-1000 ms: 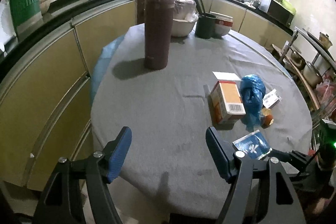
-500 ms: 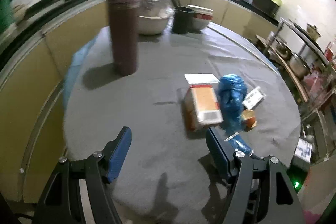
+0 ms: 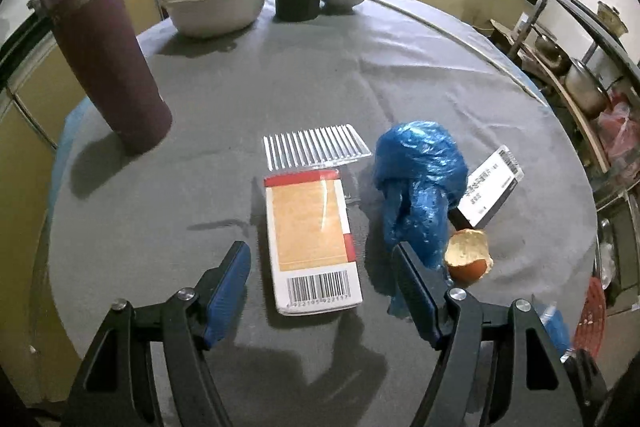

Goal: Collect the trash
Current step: 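Grasp the blue Yunnan Baiyao box with the right tool while the left tool grasps the orange-white medicine box, then lift both boxes and carry them over the red mesh basket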

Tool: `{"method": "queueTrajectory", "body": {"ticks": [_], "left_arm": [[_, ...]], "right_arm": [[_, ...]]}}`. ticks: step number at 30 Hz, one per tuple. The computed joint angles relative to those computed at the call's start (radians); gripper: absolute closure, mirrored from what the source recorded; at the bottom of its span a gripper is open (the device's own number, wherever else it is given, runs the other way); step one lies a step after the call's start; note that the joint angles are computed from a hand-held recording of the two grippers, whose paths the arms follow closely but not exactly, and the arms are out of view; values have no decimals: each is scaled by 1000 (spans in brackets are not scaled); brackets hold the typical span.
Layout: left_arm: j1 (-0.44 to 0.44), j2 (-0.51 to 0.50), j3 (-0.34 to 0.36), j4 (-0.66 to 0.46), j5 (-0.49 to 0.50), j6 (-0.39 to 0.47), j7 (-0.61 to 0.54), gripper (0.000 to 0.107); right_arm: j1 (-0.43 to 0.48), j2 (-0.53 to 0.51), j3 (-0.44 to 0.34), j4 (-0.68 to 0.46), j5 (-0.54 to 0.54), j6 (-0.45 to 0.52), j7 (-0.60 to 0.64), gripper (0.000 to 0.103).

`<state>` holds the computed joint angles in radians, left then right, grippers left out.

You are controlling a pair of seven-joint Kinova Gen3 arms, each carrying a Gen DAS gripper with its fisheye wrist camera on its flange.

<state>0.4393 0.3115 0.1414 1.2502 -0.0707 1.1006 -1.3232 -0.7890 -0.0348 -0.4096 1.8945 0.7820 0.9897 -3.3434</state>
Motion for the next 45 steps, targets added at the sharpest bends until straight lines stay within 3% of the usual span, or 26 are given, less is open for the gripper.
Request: {"method": "queueTrajectory", "body": {"ticks": [1, 2, 10, 16, 25, 33, 40, 45], "left_arm": [[-2, 2, -2, 7, 2, -6, 4, 42], [-10, 4, 0, 13, 14, -10, -1, 57], [-34, -95, 4, 146, 41, -109, 5, 58], [18, -228, 40, 253, -70, -145, 96, 58], [58, -394, 158, 351, -184, -188, 199, 58], [56, -476, 257, 427, -201, -220, 255, 58], [51, -513, 319, 448, -221, -267, 252, 58], [46, -502, 310, 422, -196, -310, 200, 58]], "right_arm": [[-3, -14, -5, 12, 4, 8, -20, 28], [-4, -29, -12, 24, 6, 17, -36, 28], [36, -107, -85, 65, 34, 82, -134, 28], [52, -141, -149, 64, 46, 144, -184, 28], [12, -149, -255, 35, 91, 264, -286, 28], [-45, -155, -327, 21, 74, 393, -385, 28], [-100, -134, -360, -38, 32, 561, -418, 28], [-144, -109, -347, -101, 14, 687, -419, 28]]}}
